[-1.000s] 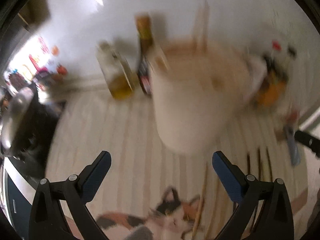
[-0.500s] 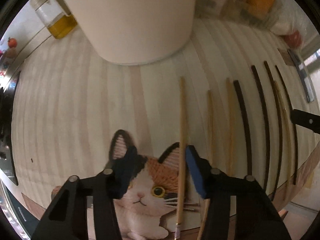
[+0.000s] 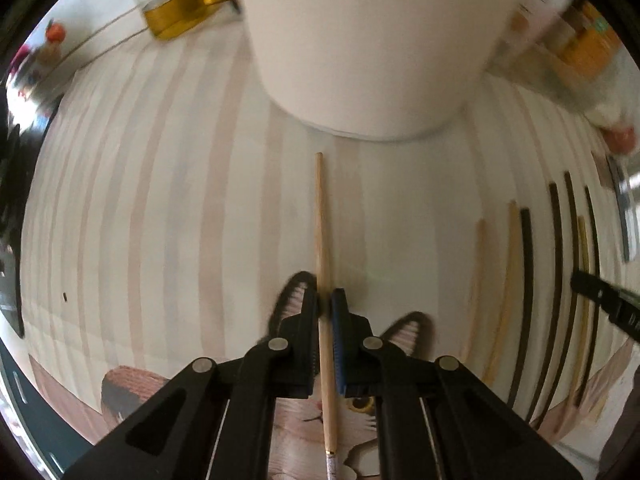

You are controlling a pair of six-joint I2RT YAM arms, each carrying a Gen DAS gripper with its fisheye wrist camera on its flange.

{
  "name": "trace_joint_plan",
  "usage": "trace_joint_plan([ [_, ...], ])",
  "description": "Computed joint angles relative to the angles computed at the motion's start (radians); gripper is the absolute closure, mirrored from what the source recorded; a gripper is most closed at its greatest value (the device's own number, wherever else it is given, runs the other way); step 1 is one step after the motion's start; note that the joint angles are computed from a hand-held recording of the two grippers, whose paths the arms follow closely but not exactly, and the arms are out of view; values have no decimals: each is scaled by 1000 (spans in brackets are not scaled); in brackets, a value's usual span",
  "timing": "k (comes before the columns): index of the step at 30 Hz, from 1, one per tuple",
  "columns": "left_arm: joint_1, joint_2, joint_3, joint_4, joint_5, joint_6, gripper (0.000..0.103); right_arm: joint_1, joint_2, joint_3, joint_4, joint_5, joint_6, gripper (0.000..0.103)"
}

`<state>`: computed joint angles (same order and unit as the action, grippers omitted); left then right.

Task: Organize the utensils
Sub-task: 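Grasp a light chopstick with the left tool while the right tool grasps a dark chopstick, then lift both chopsticks upright and carry them over the cream utensil holder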

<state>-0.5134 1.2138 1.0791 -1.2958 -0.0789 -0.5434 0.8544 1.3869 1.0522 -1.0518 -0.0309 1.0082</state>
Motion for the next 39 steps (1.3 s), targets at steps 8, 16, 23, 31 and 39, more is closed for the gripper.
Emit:
trace_joint_plan([
  [8, 201, -23, 18, -46, 76, 171, 98, 73, 58, 59, -10, -82, 44, 97],
  [16, 431, -56, 20, -129, 191, 389, 95, 59, 91, 74, -30, -159, 18, 96],
  [23, 542, -73, -1, -161, 195, 524, 94, -6, 231, 223, -92, -152, -69, 96],
  [31, 427, -116, -42, -141, 127, 429, 94, -57, 370, 347, -111, -139, -124, 96],
  [39, 145, -37, 9, -100, 81, 151, 95, -55, 438, 428, -139, -130, -120, 96],
])
